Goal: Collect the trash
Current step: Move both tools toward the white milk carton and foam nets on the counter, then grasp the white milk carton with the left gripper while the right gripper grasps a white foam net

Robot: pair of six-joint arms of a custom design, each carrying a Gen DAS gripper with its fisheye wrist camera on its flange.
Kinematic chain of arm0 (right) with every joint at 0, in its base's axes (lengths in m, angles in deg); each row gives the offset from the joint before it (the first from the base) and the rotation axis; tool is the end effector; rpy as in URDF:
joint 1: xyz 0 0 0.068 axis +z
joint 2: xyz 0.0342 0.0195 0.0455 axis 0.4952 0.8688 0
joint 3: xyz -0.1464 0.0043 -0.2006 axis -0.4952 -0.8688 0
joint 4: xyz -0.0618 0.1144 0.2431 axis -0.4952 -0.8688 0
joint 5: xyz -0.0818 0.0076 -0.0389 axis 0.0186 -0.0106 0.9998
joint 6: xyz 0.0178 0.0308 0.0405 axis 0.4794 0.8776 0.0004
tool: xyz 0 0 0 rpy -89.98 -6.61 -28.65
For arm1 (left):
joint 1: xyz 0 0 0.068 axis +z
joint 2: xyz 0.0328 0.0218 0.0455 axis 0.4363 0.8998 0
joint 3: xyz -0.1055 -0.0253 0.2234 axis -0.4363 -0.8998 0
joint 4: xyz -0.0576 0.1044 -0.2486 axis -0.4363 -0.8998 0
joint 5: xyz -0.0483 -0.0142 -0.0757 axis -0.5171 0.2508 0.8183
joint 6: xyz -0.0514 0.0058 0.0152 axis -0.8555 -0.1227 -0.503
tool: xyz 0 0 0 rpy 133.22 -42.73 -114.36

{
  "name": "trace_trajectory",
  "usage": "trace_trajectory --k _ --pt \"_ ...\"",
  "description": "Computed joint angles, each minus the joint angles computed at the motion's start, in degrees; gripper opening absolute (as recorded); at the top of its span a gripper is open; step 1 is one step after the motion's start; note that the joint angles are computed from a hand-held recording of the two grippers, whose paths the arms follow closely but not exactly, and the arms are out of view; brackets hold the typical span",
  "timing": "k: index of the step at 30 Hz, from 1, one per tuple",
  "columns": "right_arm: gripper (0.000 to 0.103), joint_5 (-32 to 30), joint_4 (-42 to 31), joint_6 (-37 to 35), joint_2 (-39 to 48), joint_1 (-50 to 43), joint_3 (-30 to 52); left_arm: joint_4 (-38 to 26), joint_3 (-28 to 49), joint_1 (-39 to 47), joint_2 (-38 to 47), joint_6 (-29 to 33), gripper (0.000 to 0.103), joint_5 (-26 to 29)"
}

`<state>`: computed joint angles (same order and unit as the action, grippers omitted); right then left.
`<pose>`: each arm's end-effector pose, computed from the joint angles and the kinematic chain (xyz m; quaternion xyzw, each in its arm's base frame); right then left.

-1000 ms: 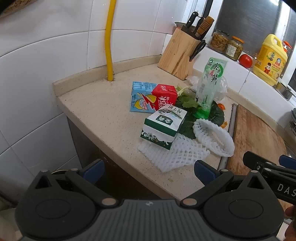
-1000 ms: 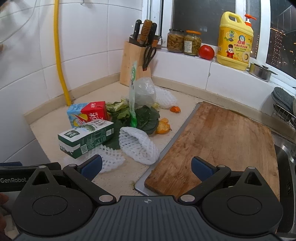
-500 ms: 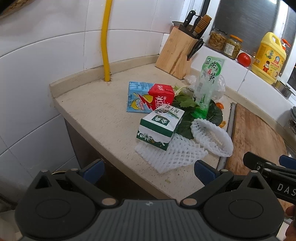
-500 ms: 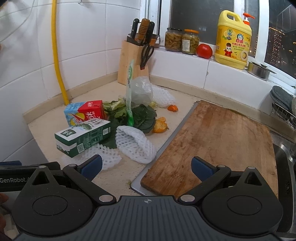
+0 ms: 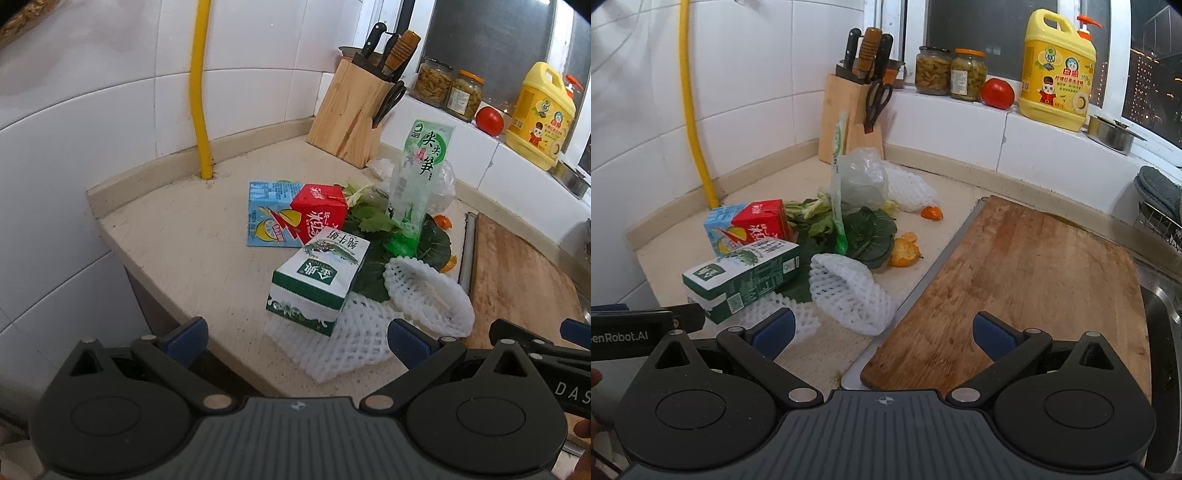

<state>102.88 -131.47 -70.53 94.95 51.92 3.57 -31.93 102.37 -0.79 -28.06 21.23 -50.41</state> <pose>0.1467 0.0507 0.2886 -0.0374 0.9144 0.0061 0.4029 0.1553 -0.0632 0.2807 -0.1417 0.9039 -0.0411 0.4016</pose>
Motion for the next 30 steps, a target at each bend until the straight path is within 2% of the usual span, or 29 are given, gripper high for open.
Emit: trace_trajectory --k 20,25,30 --pt "0.103 -6.2 7.8 -4.9 10.5 -8.6 1.2 9.1 3.0 8.0 12.4 9.0 0.1 5.8" --pt "0.103 -8.2 10.3 -6.4 14.4 -10.5 2.1 9.0 0.1 7.9 7.6 9.1 0.1 7.2" --pt "0.103 -10.3 12.2 -7.9 18.4 -11.8 2.8 8.0 -0.8 5.5 7.3 9.0 0.1 7.0"
